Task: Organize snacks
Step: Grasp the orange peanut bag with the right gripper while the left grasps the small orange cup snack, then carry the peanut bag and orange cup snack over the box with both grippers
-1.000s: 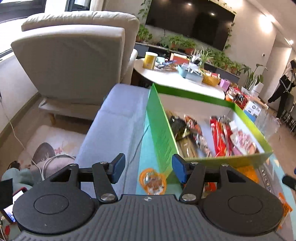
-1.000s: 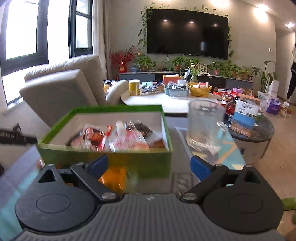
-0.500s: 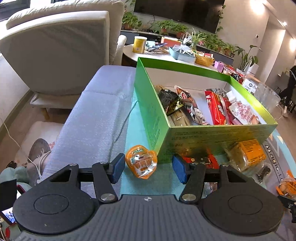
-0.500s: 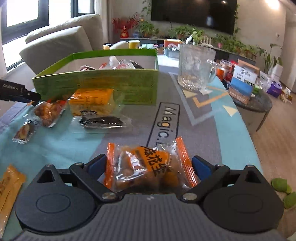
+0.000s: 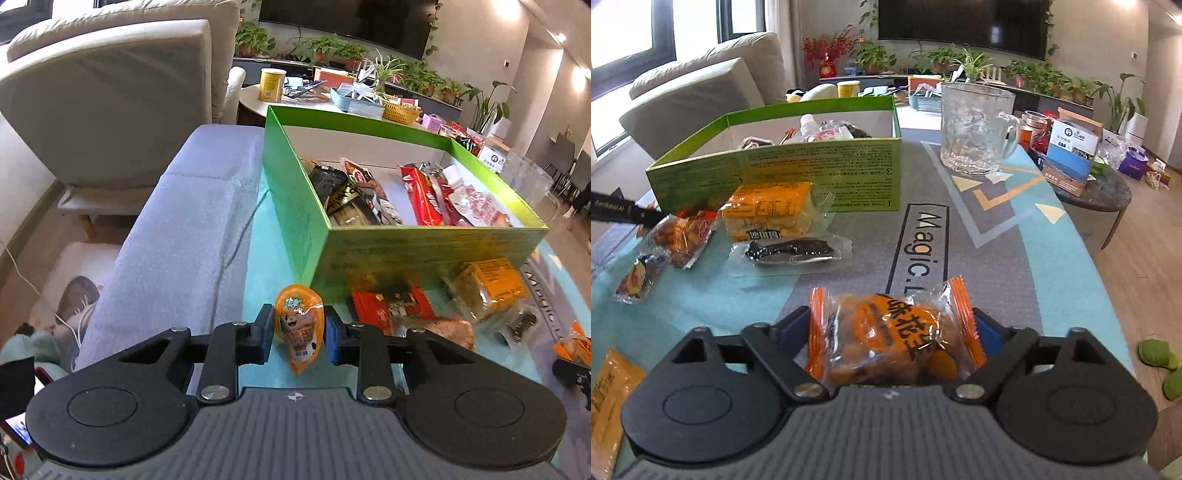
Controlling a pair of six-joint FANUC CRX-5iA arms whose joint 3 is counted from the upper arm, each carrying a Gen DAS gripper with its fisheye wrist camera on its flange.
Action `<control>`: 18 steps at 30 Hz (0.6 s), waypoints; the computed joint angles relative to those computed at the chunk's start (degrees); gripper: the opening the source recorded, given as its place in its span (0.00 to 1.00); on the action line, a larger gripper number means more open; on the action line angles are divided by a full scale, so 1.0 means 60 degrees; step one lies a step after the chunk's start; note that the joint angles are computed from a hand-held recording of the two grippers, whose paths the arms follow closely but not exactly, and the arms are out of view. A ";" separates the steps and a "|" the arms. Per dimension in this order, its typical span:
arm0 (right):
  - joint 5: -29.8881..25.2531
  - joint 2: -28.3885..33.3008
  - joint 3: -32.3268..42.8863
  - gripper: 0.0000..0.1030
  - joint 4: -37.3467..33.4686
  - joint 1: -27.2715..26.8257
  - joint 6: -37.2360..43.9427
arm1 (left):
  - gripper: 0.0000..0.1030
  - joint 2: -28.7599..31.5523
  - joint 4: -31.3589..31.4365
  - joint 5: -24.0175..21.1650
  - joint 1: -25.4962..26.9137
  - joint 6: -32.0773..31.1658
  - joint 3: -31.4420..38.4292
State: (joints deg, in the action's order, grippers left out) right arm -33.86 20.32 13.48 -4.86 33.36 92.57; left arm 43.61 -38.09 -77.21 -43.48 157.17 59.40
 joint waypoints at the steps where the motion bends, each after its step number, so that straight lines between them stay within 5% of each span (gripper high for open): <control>1: -0.0013 -0.0029 -0.0005 0.76 -0.0047 -0.0012 -0.0034 | 0.25 -0.0019 -0.0071 -0.0046 -0.0065 0.0022 0.0000; 18: 0.1026 -0.0807 -0.0403 0.76 -0.0630 0.0043 0.0454 | 0.25 -0.0483 -0.1697 -0.0460 -0.1024 0.0028 0.0250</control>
